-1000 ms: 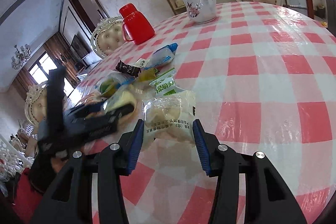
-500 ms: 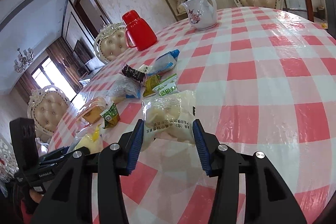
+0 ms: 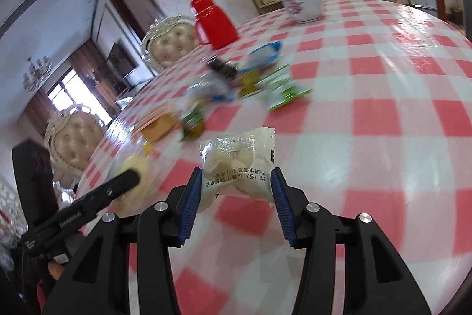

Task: Organize snacks
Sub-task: 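Carry the cookie bag and round bread off the table toward the bin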

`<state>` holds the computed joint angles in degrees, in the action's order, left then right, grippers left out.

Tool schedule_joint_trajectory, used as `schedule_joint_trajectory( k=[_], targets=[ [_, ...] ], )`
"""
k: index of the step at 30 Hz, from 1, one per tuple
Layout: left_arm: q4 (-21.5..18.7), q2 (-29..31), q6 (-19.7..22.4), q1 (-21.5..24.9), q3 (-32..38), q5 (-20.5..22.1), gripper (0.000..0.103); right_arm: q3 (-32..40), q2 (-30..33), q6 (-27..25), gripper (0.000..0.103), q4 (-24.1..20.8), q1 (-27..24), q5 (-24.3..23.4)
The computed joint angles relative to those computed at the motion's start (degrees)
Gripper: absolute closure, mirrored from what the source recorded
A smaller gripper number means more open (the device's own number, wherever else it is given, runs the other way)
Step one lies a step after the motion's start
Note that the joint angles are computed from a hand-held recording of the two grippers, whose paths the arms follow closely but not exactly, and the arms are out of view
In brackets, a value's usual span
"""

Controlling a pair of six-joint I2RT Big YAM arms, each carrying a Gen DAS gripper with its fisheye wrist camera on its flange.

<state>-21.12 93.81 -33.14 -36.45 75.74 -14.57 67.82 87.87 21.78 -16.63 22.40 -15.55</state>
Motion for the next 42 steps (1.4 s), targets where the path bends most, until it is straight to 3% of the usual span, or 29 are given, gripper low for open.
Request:
schedule_joint_trajectory(
  k=[5,8,19,32,42],
  targets=[
    [3.29,-3.91,-3.17,-0.59,-5.58,-0.86,0.036,-0.98,-1.88,-1.86,0.056,-1.32,3.53,1.89],
    [2.76,-5.78,-3.04,-1.47,-7.35,-3.02,0.036,-1.51,-2.99,-2.77,0.056,-1.71,4.88,2.73],
    [-8.32,-9.6,-4.08,-5.05,-7.67,-11.61,0.036,-3.22,-4.77,-4.24,0.056,-2.48,8.67,4.03],
    [-15.74,-17.47,-8.08,-7.83,-13.31,-17.76,0.036,-4.18,-6.13,-6.58,0.056,-3.04,13.24,3.78],
    [-22.36,-25.14,-13.23,-8.31,-19.41,-22.02,0.036,-2.44,-5.01,-9.38,0.056,-4.53,20.25,4.15]
  ],
)
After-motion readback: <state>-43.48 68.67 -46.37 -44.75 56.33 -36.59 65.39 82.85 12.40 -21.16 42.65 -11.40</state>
